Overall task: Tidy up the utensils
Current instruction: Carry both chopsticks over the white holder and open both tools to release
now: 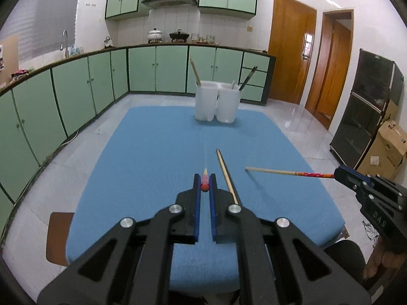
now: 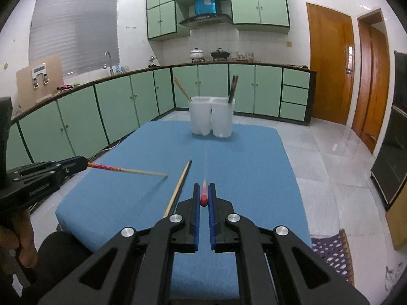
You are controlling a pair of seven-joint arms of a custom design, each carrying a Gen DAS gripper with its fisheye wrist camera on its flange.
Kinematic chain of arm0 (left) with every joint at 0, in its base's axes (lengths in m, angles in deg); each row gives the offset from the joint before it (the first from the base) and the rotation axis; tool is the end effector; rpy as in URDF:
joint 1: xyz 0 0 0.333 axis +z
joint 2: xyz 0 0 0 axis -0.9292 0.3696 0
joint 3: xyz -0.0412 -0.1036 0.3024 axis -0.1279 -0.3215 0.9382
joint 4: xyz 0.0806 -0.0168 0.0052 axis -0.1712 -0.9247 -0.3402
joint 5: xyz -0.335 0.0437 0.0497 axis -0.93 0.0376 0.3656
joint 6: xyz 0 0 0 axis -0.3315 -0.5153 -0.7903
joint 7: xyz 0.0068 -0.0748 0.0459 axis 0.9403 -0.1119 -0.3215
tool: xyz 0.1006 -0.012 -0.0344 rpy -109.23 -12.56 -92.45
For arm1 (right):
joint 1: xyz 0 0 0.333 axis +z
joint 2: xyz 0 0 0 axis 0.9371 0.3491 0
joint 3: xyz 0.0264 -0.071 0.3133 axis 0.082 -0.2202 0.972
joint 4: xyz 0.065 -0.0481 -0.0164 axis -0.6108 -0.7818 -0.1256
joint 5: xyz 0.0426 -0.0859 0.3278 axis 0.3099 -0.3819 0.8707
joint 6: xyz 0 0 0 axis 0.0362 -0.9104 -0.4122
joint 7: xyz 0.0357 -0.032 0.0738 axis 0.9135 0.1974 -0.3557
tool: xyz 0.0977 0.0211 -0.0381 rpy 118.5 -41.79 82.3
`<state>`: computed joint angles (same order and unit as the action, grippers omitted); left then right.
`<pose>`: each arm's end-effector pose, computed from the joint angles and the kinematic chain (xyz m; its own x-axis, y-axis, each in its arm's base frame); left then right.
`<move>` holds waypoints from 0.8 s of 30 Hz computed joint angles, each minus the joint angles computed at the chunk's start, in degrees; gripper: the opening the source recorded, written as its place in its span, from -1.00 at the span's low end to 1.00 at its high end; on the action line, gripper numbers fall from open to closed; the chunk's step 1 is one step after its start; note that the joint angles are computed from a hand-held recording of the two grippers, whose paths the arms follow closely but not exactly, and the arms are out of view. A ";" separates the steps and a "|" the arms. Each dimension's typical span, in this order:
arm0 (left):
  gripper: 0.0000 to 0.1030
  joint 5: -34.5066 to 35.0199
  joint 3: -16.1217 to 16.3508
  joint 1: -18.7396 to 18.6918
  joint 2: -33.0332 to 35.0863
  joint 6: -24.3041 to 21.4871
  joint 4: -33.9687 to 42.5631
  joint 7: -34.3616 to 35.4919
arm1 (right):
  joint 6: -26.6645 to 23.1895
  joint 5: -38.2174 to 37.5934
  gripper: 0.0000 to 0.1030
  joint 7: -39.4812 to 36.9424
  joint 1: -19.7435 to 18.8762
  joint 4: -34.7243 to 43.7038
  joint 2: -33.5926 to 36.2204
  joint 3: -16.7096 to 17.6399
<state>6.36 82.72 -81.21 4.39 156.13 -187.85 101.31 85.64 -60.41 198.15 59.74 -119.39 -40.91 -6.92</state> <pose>0.4663 -0.0508 0.6347 -0.3236 -0.9433 0.0736 -0.5566 0.1269 -0.8210 0.3846 0.1706 0.6210 0.0078 -0.9977 -0.0681 -0.4974 0.0552 -0.8658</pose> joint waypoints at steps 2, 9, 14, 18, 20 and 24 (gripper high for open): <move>-0.89 0.15 0.21 0.18 -0.15 -1.00 0.93 0.03 | -1.47 0.36 -0.89 -1.39 1.16 1.60 0.46 -1.09; -0.90 0.75 0.19 1.23 -0.01 -4.63 4.79 0.16 | -6.53 0.19 -0.89 -5.20 5.25 7.88 3.49 -4.71; -0.90 0.13 0.03 1.98 0.90 -6.91 7.29 1.13 | -9.53 -0.50 -0.89 -6.81 8.35 11.26 5.59 -7.09; -0.90 -0.27 -0.56 2.93 1.43 -7.78 8.51 2.13 | -11.34 -0.65 -0.89 -8.02 10.52 13.63 7.27 -9.01; -0.90 -0.19 -0.89 3.32 1.72 -8.27 9.27 2.32 | -12.54 -0.32 -0.89 -9.12 11.80 15.11 8.30 -10.10; -0.90 0.21 -1.61 4.07 2.64 -9.03 10.64 2.65 | -14.58 -0.38 -0.89 -10.80 13.54 17.99 10.13 -11.67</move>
